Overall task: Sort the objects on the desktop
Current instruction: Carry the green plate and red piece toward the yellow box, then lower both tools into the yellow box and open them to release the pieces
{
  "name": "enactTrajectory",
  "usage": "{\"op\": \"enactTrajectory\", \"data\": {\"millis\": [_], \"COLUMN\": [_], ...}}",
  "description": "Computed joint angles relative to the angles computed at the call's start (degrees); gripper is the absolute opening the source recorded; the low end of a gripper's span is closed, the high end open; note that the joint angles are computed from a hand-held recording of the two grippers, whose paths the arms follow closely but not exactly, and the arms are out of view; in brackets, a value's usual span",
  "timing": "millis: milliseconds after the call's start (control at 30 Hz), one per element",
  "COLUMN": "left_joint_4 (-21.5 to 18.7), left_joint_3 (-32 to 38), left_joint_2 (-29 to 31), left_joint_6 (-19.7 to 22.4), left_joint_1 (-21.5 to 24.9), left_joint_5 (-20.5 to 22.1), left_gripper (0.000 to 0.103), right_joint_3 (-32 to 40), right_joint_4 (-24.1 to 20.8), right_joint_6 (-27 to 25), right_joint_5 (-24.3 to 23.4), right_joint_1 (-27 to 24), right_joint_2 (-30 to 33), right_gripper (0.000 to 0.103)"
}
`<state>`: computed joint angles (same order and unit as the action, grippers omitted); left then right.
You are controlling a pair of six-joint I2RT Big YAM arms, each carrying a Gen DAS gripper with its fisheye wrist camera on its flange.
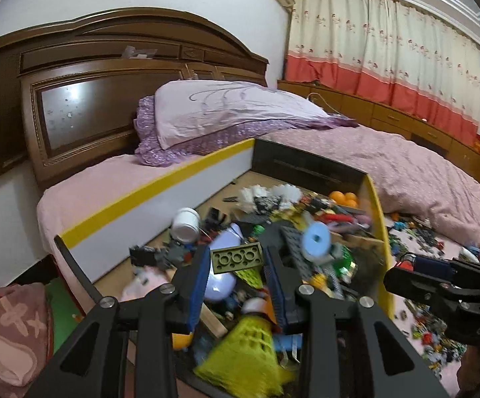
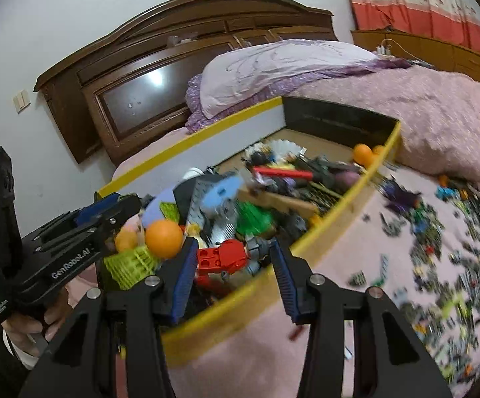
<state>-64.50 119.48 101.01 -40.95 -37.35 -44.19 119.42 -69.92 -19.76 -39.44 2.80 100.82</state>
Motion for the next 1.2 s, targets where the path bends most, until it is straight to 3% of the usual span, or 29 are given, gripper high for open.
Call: {"op": "enactTrajectory", "data": {"millis": [200, 367, 600, 833, 1033, 1200], "left_joint_4": [-1.21, -4.99, -6.26, -6.52, -7.68, -7.91], "left_joint_3": [2.43, 5.32, 5.86, 6.87, 7.48, 7.65], "left_joint_2": [1.45, 3.05, 3.70, 4.58, 5.00, 5.16], "left_joint_6": [0.62, -2.52, -5.14, -5.24, -6.57, -6.39], "left_joint_1": [2.45, 5.05, 7.32, 7.90, 8.41, 8.24], "left_joint_5": [-0.38, 1.77, 3.99, 5.19, 7.13, 6.73], "left_gripper": [0.034, 0.034, 0.034, 0.034, 0.038, 0.044], "right_joint_3": [5.96, 12.89, 23.00, 21.15, 24.26, 24.23], "right_joint_4": [-0.19, -0.73, -3.16, -0.56, -3.45, -3.83], "right_joint_6": [1.33, 4.13, 7.10, 7.24, 8.18, 7.35], "right_joint_5": [2.41, 6.17, 12.27, 15.91, 14.75, 14.81], "right_joint_1": [3.61, 6.38, 9.13, 10.32, 10.10, 10.29], "right_joint_2": [3.60, 8.10, 15.22, 15.03, 17.07, 17.07], "right_gripper": [0.046, 0.046, 0.046, 0.046, 0.047, 0.054]}}
